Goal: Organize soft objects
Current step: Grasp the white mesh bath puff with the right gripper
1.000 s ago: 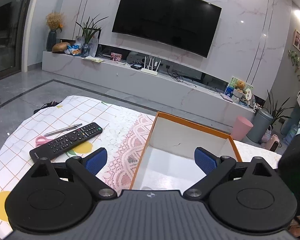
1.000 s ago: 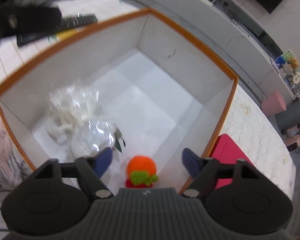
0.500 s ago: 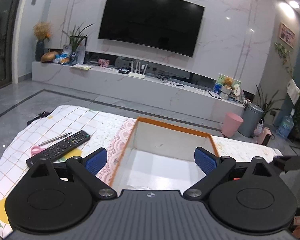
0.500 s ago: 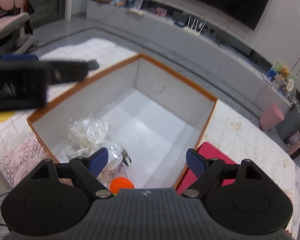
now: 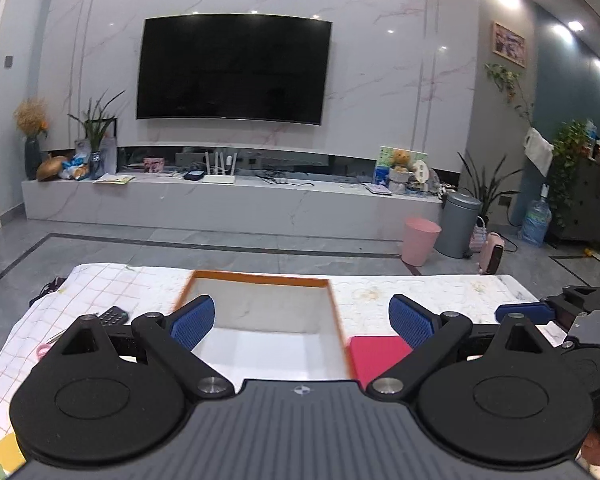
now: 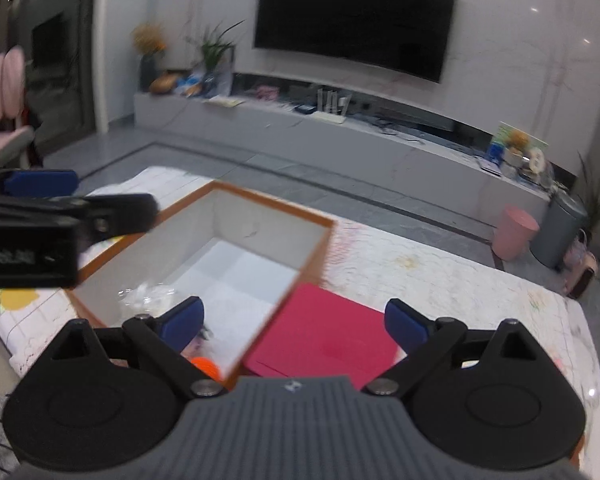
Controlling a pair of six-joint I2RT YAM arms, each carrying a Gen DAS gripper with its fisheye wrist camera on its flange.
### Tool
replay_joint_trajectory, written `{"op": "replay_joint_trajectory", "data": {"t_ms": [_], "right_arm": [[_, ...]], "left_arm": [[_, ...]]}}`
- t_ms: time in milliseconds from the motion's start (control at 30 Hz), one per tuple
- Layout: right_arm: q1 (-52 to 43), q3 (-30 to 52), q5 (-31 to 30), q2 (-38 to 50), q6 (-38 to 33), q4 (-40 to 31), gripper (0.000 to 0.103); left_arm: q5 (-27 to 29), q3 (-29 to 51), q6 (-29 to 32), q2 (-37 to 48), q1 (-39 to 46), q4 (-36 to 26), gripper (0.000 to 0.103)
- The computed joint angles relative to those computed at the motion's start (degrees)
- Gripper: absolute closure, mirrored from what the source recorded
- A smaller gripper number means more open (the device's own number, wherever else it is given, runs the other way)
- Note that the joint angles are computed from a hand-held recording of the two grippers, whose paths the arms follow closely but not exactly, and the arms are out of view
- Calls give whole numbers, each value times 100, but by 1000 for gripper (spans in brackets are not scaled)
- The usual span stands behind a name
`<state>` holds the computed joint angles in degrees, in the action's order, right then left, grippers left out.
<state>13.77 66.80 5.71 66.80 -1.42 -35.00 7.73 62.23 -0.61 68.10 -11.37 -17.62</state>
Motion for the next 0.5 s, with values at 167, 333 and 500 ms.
{"op": "replay_joint_trajectory", "data": {"t_ms": [167, 333, 500], "right_arm": [[-1050, -547, -261, -564, -334, 161, 7], [-2411, -941, -882, -764, -713, 502, 7], [-4070, -1683, -1971, -738, -846, 1344, 7]], "left_arm": [[-354, 272, -183, 189, -803, -188, 0], [-1320, 153, -265, 393, -1813, 393, 0], [-1568, 247, -178, 849, -2632, 827, 0]]}}
